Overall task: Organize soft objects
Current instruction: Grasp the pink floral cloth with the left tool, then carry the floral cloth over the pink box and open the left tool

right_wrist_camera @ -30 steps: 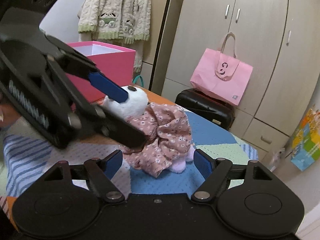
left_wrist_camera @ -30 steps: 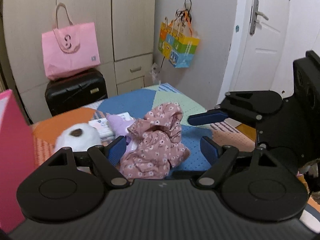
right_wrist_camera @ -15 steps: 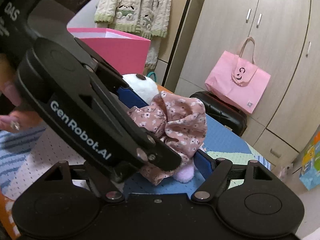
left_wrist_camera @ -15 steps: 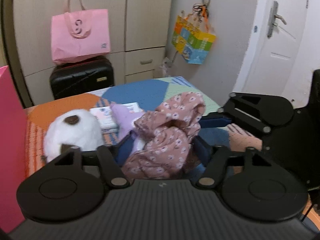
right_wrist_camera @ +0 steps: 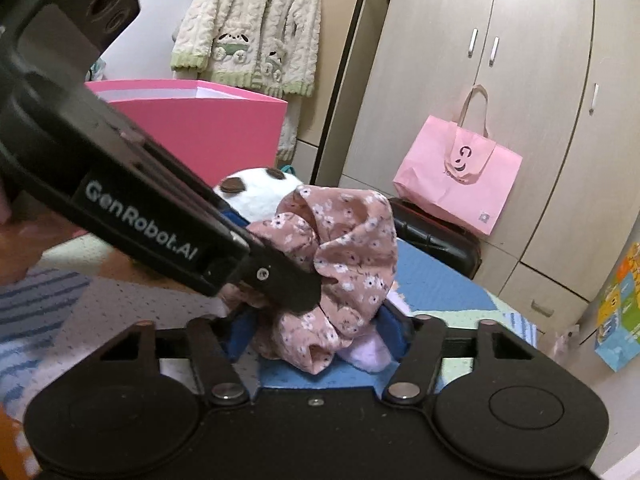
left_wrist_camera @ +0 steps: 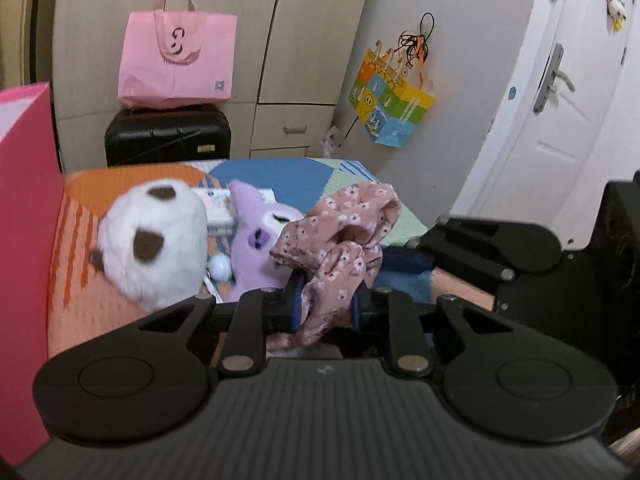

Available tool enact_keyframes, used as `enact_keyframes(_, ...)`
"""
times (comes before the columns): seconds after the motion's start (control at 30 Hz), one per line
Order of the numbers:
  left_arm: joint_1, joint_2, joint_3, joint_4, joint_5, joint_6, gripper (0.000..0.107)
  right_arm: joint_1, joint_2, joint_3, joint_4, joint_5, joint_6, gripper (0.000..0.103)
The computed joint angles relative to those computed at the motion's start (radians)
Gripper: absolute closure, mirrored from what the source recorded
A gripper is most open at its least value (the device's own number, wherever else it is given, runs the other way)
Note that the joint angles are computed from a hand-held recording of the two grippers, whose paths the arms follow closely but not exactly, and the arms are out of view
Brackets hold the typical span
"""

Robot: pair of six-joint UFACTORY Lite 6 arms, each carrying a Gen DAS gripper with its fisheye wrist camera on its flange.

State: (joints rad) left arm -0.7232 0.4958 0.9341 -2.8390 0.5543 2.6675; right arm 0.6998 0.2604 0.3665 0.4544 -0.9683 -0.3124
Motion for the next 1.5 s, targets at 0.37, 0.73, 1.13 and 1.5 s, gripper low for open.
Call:
enact_keyframes(0.37, 0.01, -0.115, -0.154, 0.091, 0.03, -0.139, 0.086, 0.199, -0.036, -0.062, 0.157, -0.018, 0.166, 0.079)
enact_keyframes(0.73, -0.015, -0.237, -0.272, 0.074, -0.03, -0.155, 0.086, 0.34, -0.075, -0.075, 0.289, 0.021, 0.238, 0.08)
enact_keyframes(1.13, -0.016, -0.501, -0.462, 0.144, -0.129, -0.242, 0.085, 0.536, -0.187, -0.023, 0.563, 0.163, 0.151, 0.08)
enact_keyframes(1.5, 0.127, -0.955, -0.67, 0.773, -0.221, -0.801, 0.083, 0.639, -0.29, 0.079, 0.707, 0.272, 0.0, 0.079)
